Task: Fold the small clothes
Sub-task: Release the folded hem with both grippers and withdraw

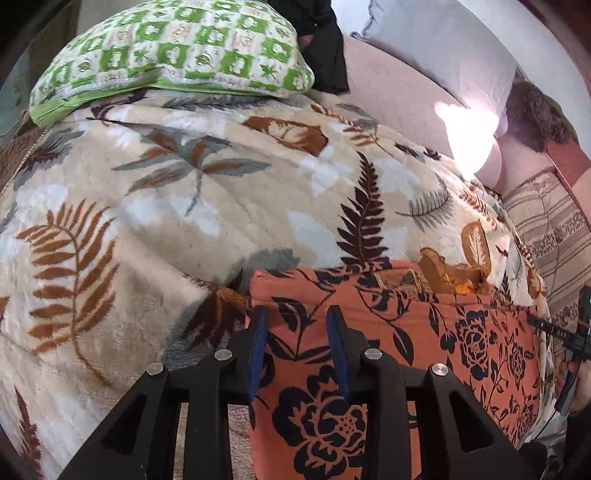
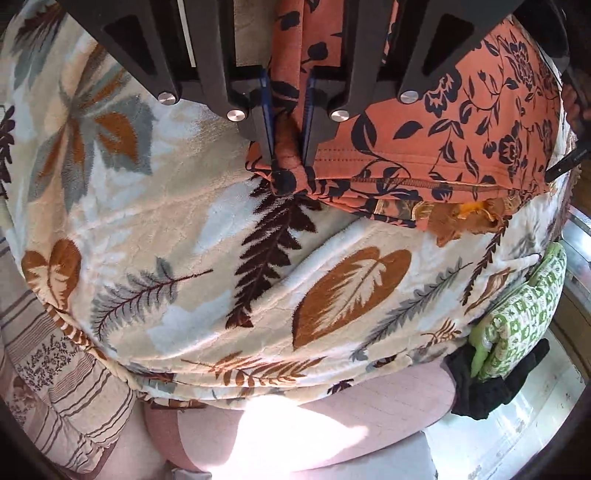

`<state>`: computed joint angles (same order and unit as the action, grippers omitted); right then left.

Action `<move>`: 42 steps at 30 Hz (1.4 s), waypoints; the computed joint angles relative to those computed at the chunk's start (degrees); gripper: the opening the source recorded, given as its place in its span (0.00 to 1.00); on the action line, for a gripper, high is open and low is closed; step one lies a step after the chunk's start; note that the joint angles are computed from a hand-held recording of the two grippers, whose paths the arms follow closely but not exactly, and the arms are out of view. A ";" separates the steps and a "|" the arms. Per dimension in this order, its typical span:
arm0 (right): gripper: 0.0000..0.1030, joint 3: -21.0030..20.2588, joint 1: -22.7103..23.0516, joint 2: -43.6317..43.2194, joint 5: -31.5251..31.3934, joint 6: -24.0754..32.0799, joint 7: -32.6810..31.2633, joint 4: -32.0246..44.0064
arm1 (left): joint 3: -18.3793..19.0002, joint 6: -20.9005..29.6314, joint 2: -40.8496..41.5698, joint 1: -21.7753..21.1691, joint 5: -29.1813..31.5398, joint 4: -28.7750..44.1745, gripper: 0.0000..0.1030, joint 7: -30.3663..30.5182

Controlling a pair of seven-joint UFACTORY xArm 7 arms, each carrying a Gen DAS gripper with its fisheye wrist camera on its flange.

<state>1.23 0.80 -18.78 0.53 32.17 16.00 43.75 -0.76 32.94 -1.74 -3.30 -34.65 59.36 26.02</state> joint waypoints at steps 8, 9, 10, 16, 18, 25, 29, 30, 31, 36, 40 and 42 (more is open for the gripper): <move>0.17 -2.81 1.96 0.14 8.74 -5.28 -4.09 -2.50 | 0.61 -3.25 -0.81 -0.30 3.83 -1.34 0.67 -1.66; 0.17 -2.57 1.76 0.29 8.65 -5.31 -3.87 -2.48 | 0.51 -2.35 0.08 -0.31 3.87 -0.78 0.67 -1.35; 0.17 -2.59 1.83 0.47 9.04 -5.59 -3.92 -2.48 | 0.23 -2.28 0.76 -0.29 5.03 -0.62 0.66 -2.05; 0.14 0.76 -0.79 -0.27 2.26 -5.60 -0.19 -1.87 | -0.68 -1.95 0.92 -0.15 5.91 0.05 0.05 -1.26; 0.12 2.14 -2.35 -1.08 -1.64 -6.09 2.47 -1.85 | -0.79 -2.91 0.58 -0.39 5.27 0.22 0.04 0.07; 0.13 -3.76 -0.23 1.33 3.14 -9.67 2.57 -3.82 | -1.14 -2.84 4.52 0.35 9.08 1.86 0.09 -5.29; 0.14 -3.42 -1.28 -3.96 5.45 -9.73 4.29 -7.58 | -1.20 -4.25 0.39 0.20 12.67 -0.25 0.31 -7.62; 0.14 -3.34 -1.01 -6.32 6.08 -9.66 4.24 -8.56 | -1.02 -4.83 -1.19 0.05 11.92 -1.16 0.35 -6.67; 0.15 -2.91 -0.83 -8.91 6.29 -9.20 4.40 -9.37 | -0.71 -5.28 -2.94 -0.26 10.58 -2.15 0.38 -5.25; 0.75 -10.99 13.71 -15.58 21.25 -8.23 -4.28 -11.46 | 0.90 -6.29 -13.94 -3.32 7.83 -9.55 0.58 -3.10; 0.91 -12.07 17.39 -11.50 29.09 -9.16 -8.27 -12.13 | 1.79 -7.01 -21.50 -6.35 7.93 -16.94 0.64 -4.11; 0.89 -12.17 15.37 -8.91 31.48 -9.84 -7.75 -13.32 | 2.68 -6.94 -23.50 -8.32 7.32 -19.96 0.66 -4.31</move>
<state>-10.93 16.18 -27.69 32.00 22.33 8.24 30.43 1.92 25.99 -25.24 -11.62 -27.33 39.39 21.71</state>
